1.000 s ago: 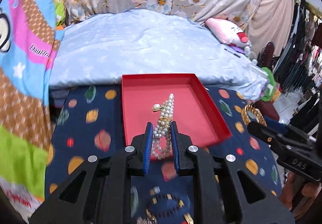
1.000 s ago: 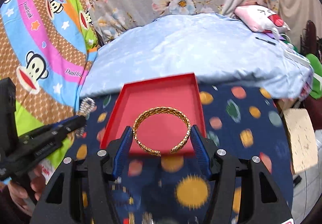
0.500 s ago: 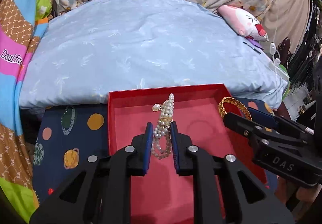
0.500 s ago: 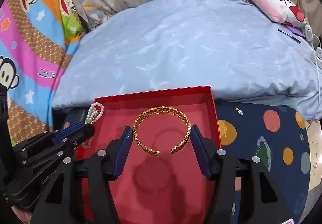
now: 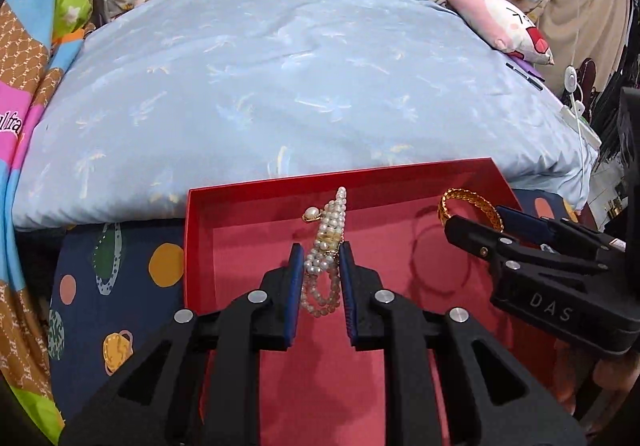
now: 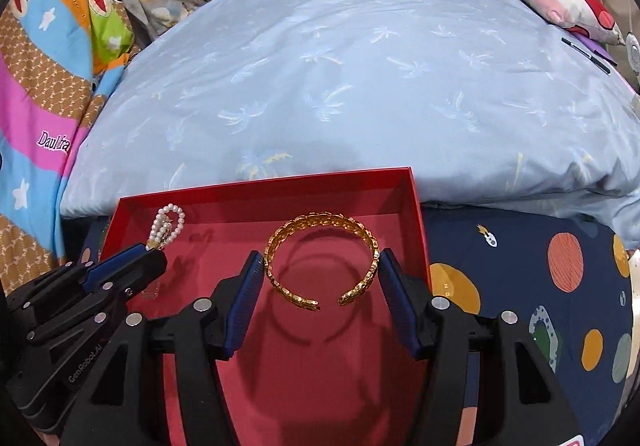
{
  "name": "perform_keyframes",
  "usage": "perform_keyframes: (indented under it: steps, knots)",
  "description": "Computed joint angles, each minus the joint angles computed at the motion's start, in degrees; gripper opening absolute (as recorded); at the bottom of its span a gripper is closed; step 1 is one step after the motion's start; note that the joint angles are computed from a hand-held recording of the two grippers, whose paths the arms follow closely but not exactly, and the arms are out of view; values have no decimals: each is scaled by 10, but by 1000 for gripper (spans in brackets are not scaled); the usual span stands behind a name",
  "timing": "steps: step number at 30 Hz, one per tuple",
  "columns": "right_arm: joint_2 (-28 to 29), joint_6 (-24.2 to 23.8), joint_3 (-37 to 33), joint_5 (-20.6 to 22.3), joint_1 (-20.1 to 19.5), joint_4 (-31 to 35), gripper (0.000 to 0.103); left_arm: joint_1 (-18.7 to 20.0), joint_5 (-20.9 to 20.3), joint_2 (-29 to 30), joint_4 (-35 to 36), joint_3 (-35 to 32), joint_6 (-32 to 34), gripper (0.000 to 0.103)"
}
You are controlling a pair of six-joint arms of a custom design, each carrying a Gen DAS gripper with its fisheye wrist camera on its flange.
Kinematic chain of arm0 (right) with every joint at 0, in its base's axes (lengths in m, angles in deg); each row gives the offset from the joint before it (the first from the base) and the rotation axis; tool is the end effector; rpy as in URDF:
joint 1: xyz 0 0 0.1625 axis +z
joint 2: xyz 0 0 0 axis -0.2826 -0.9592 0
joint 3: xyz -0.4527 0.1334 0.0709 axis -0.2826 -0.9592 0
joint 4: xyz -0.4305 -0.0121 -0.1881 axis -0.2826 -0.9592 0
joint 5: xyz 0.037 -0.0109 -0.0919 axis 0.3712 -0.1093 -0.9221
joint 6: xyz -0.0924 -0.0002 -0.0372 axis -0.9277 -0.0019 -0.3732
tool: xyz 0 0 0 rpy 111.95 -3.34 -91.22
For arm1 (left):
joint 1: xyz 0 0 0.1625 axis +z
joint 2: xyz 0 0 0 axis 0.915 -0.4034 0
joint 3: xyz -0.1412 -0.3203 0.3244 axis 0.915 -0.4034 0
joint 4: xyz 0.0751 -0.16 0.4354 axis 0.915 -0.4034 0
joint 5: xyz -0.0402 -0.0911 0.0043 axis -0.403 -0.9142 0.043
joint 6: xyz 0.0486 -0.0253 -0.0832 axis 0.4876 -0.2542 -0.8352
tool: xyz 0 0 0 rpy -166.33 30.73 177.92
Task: Organize jewelry
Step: 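Carry the pearl bracelet and gold bangle into the red tray and open both tools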
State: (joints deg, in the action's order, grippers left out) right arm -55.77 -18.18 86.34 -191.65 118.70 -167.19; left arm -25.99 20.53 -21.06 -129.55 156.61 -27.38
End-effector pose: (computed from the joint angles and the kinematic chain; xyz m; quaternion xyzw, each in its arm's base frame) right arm 0.2118 -0.5586 0.1815 0.2255 -0.9256 0.1832 0.2426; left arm -0.2652 -0.5040 0.1341 0.0544 0.8898 -0.3130 0.3276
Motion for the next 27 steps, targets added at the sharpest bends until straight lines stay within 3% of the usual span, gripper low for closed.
perform_keyframes:
  steps: [3,6,14,16,18,27]
  knots:
    - [3,-8,0,-2,2,-11,60,2,-3,3,1,-4,-2,18]
    - [3,-7,4,-3,2,-21,61,3,3,7,14,-9,-8,25]
    - [11,-27,25,-40,15,-92,62,13,-8,6,1,-12,2,25]
    - [15,-34,30,-52,19,-111,62,8,22,10,-6,-7,1,25]
    - [18,-34,32,-63,23,-117,63,7,24,13,-19,-6,14,25]
    - [11,-25,39,-59,20,-127,63,14,12,14,4,-16,-5,25]
